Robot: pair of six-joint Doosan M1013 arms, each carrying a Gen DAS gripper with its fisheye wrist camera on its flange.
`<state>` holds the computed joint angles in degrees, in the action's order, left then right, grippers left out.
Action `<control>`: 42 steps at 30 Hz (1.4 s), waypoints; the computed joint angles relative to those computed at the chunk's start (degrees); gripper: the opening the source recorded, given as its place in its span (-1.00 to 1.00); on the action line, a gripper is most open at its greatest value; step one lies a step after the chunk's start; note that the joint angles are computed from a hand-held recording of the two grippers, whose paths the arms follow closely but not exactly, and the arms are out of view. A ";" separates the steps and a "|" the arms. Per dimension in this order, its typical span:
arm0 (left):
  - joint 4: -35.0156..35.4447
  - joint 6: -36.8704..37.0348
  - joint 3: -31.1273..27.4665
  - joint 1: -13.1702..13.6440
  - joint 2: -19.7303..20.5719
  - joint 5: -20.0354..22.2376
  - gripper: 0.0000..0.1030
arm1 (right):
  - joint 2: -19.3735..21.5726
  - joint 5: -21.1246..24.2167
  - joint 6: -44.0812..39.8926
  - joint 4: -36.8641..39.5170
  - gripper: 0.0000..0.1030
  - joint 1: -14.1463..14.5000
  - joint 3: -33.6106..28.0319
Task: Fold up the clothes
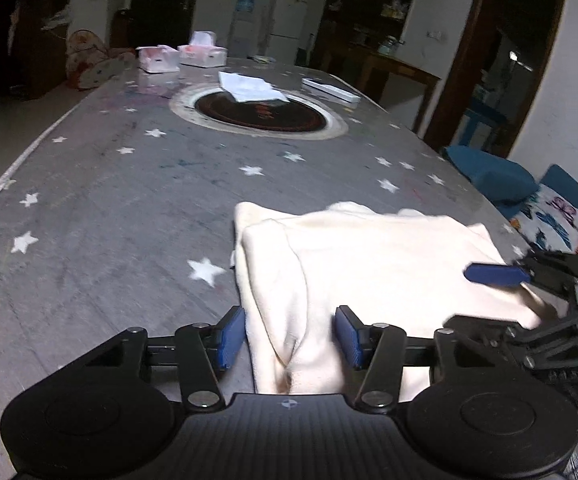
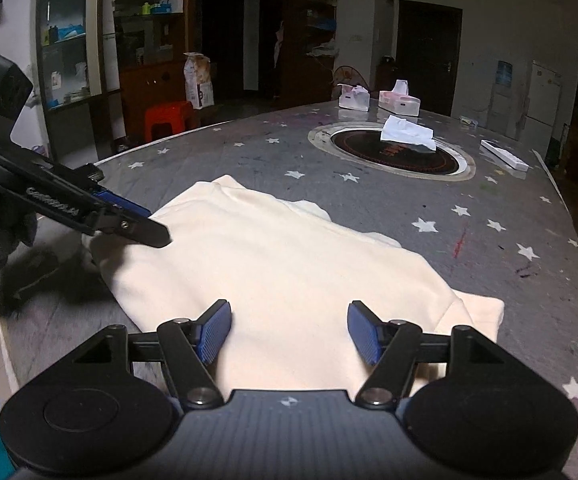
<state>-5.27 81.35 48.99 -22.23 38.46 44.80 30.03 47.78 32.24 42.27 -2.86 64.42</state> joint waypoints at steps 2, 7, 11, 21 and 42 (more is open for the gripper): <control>-0.77 0.59 0.65 -0.02 -0.34 -0.39 0.07 | -0.30 0.16 -1.33 1.48 0.30 -0.54 0.71; 0.73 -2.25 0.15 0.05 -0.12 -0.23 0.11 | -0.47 -0.47 -2.18 2.32 0.46 -0.60 1.22; 2.03 -3.05 0.64 -0.09 -0.37 -0.50 0.26 | -0.13 -0.07 -1.53 2.01 0.57 -0.54 0.65; 5.12 -4.97 1.00 -0.58 -0.33 -1.02 0.81 | 0.74 2.39 -1.43 1.68 1.00 -0.42 -0.77; 5.27 -4.18 -0.16 -0.57 0.21 1.11 1.00 | 0.41 1.27 0.50 -0.19 0.99 0.16 -0.54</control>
<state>0.01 77.17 48.83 -22.80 38.67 45.91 30.44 49.05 32.74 42.08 -2.69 63.89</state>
